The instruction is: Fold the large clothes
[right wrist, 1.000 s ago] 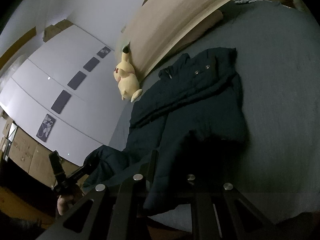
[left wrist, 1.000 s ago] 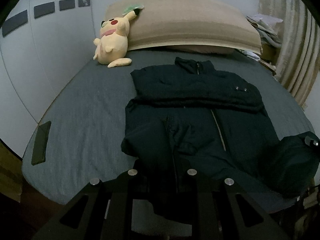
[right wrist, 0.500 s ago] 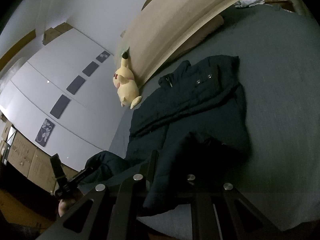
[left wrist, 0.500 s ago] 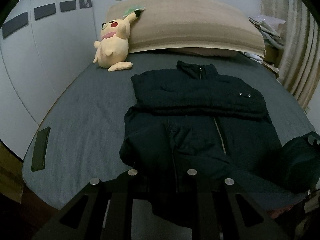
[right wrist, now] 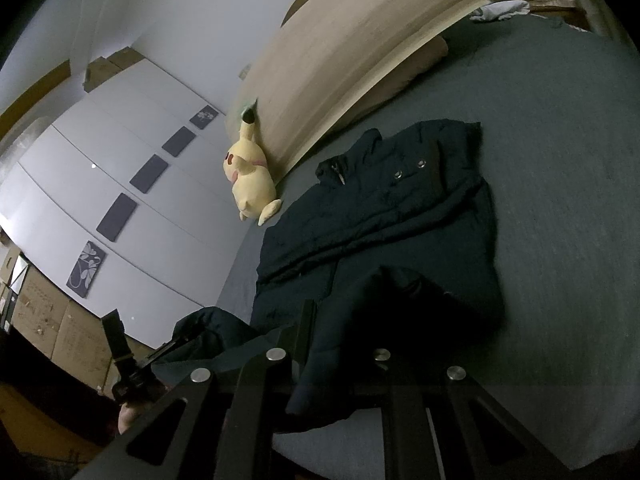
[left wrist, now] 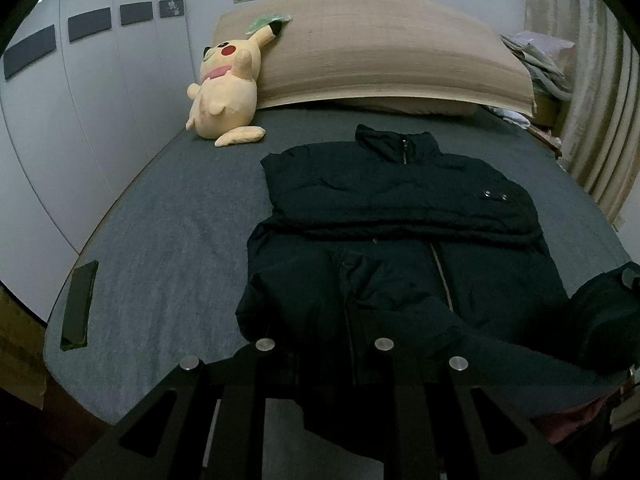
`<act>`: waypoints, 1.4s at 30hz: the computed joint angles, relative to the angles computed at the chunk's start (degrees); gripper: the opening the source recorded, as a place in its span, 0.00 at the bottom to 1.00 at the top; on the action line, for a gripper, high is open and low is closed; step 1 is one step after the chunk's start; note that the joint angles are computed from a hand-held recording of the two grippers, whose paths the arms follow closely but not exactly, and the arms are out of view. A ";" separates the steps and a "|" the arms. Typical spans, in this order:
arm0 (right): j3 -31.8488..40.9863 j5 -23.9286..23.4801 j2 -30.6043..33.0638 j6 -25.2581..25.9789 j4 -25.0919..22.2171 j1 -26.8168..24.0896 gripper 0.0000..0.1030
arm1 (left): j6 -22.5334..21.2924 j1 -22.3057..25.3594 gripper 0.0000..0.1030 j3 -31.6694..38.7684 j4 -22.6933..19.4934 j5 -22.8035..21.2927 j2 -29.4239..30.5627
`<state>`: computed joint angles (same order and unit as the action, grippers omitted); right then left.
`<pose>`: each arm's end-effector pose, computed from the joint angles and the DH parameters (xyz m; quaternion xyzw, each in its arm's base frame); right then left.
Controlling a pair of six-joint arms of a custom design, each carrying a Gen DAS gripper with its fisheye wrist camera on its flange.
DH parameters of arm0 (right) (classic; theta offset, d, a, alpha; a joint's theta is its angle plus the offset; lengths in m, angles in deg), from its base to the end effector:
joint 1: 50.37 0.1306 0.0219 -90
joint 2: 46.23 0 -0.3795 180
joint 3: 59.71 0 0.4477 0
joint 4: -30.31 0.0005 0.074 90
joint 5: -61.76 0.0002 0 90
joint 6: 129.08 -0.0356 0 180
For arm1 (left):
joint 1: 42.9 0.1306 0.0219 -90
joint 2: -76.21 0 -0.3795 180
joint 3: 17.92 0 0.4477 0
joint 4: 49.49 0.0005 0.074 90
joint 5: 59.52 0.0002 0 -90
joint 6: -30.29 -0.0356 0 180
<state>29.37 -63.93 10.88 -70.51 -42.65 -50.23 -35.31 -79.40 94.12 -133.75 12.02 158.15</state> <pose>0.2731 0.0209 0.6187 0.1112 0.8683 0.3757 0.3041 0.3432 -0.2405 0.6434 0.0499 0.9391 -0.0223 0.3392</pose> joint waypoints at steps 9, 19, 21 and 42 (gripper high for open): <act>0.34 0.85 -0.22 -0.71 -0.05 0.20 0.12 | -0.38 0.92 0.17 0.60 0.52 1.56 0.49; 2.20 1.36 1.37 -0.31 0.92 -0.47 0.12 | -0.87 2.60 0.17 3.13 1.52 4.18 1.71; 3.24 1.37 2.38 -0.04 1.39 -0.65 0.12 | -1.45 2.75 0.17 4.31 1.64 4.02 2.46; 18.96 3.58 20.36 1.37 8.47 -2.05 0.12 | -6.05 8.30 0.17 29.02 -1.30 5.68 20.90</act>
<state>48.34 -60.34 31.24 -69.13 -34.19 -52.29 -41.37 -71.10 123.14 -135.05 17.70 179.05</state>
